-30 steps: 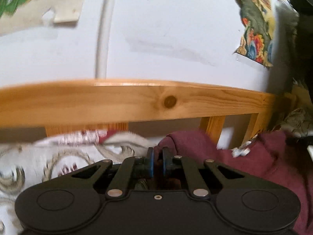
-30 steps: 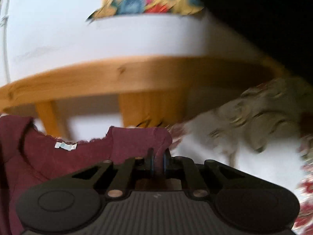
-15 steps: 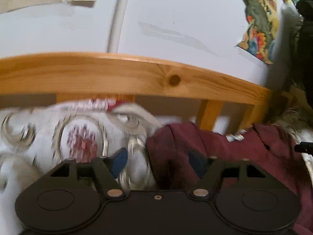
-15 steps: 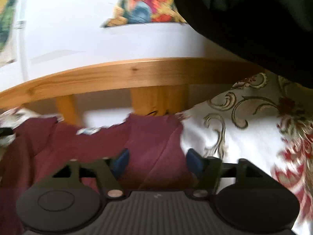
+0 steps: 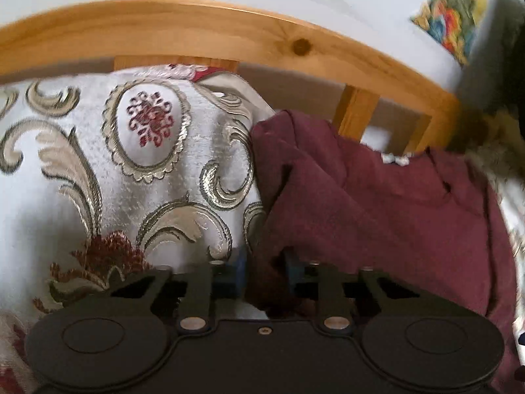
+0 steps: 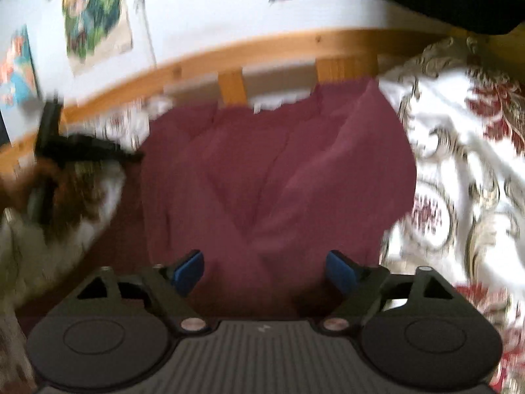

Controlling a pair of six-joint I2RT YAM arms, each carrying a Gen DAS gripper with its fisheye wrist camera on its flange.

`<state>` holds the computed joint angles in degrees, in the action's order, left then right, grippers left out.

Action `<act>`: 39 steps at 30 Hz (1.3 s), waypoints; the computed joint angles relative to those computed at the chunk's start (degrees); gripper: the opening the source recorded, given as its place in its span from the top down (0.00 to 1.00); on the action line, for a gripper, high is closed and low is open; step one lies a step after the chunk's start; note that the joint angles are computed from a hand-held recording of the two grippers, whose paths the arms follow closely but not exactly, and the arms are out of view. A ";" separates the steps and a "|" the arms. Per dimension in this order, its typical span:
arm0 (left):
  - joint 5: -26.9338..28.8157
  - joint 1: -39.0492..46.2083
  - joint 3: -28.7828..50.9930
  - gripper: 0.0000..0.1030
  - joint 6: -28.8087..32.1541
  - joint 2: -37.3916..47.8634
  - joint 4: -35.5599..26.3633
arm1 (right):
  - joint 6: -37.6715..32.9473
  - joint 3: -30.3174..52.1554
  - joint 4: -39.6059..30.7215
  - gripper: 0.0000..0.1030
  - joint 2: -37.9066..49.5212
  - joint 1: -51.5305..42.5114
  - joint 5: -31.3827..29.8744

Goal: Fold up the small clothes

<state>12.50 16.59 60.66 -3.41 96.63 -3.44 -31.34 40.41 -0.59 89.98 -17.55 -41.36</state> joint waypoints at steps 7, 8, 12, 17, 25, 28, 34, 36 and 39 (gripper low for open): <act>-1.31 -0.32 -2.28 0.90 1.23 -2.32 1.73 | 5.84 13.41 -26.50 0.94 4.76 -8.81 -15.73; -1.23 -0.20 -2.62 0.90 1.51 -2.48 2.00 | 7.30 16.94 -31.26 0.94 7.49 -10.94 -19.39; -0.15 0.15 -3.40 0.89 0.99 -2.52 2.53 | 8.07 20.49 -35.83 0.94 11.55 -13.99 -20.84; -1.90 -0.99 -3.34 0.74 1.71 -2.95 1.20 | 14.30 13.11 -21.87 0.75 9.43 -12.53 -12.00; -2.43 -1.55 -13.03 0.34 -0.80 -14.76 2.21 | 7.00 -4.63 10.09 0.19 0.25 -10.93 -8.05; -1.52 -4.05 -15.98 0.35 -2.41 -19.08 -0.09 | 5.82 -6.65 17.57 0.21 -0.12 -5.71 -4.66; -2.31 -11.70 -18.48 0.41 -8.75 -20.64 -1.32 | 1.02 -3.28 17.24 0.31 -2.65 5.83 -0.47; -2.10 -12.85 -18.15 0.41 -11.06 -19.06 -1.56 | -5.52 0.55 11.79 0.38 -1.13 10.09 1.08; -2.67 -13.12 -17.59 0.41 -13.10 -16.93 -1.88 | -11.93 3.33 8.85 0.46 0.77 15.33 3.72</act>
